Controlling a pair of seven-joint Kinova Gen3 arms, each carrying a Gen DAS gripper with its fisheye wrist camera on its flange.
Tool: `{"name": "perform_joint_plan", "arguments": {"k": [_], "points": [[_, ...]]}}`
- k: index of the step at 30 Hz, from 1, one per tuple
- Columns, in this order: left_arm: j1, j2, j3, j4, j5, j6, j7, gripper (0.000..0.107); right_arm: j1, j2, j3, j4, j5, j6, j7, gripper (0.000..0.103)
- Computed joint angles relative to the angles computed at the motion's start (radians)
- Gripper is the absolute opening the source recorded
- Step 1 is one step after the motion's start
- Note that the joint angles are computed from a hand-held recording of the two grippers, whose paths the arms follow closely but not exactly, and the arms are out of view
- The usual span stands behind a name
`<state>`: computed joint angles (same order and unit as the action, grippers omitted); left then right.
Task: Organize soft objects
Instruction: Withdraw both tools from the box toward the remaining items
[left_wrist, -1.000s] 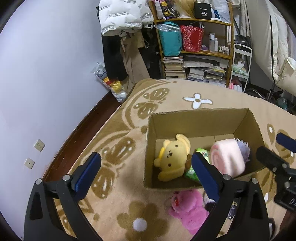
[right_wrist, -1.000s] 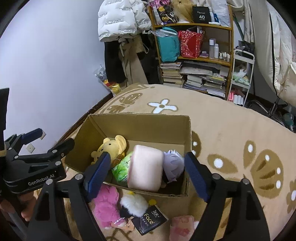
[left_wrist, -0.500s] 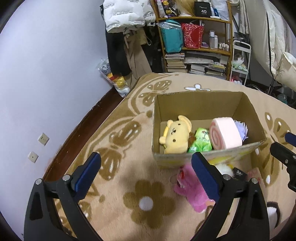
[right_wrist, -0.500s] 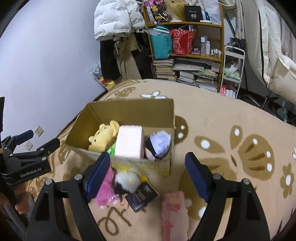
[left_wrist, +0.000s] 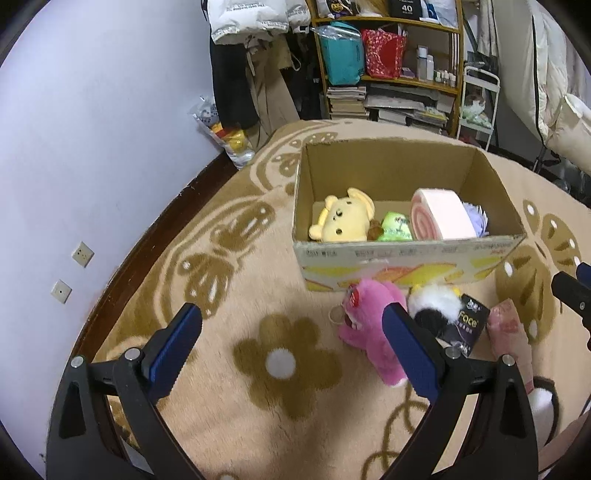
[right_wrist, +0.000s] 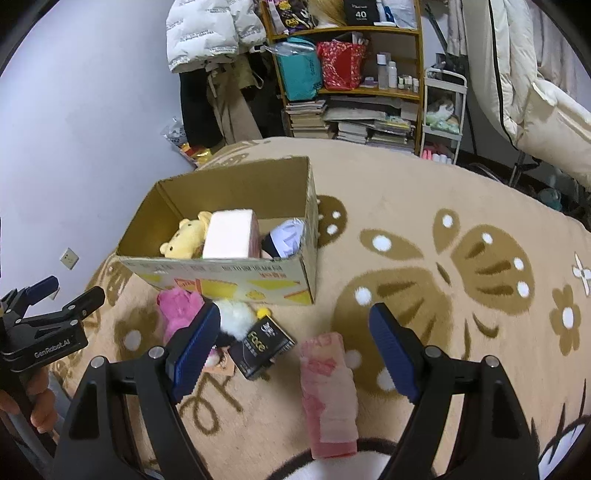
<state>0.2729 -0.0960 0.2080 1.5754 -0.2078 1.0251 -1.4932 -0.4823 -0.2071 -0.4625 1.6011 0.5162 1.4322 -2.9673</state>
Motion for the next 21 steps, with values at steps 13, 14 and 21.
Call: {"name": "perform_joint_plan", "arguments": {"k": [13,14,21], "points": [[0.016,0.043,-0.001,0.011,0.003,0.031,0.013,0.097,0.027,-0.020,0.049,0.063,-0.104,-0.054,-0.015,0.087],[0.018,0.049,-0.002,0.011,0.006,0.032,0.013,0.097,0.033,-0.022,0.053,0.070,-0.112,-0.062,-0.016,0.087],[0.034,0.088,-0.013,0.003,0.017,0.036,0.018,0.097,0.067,-0.025,0.084,0.115,-0.177,-0.119,-0.003,0.087]]}}
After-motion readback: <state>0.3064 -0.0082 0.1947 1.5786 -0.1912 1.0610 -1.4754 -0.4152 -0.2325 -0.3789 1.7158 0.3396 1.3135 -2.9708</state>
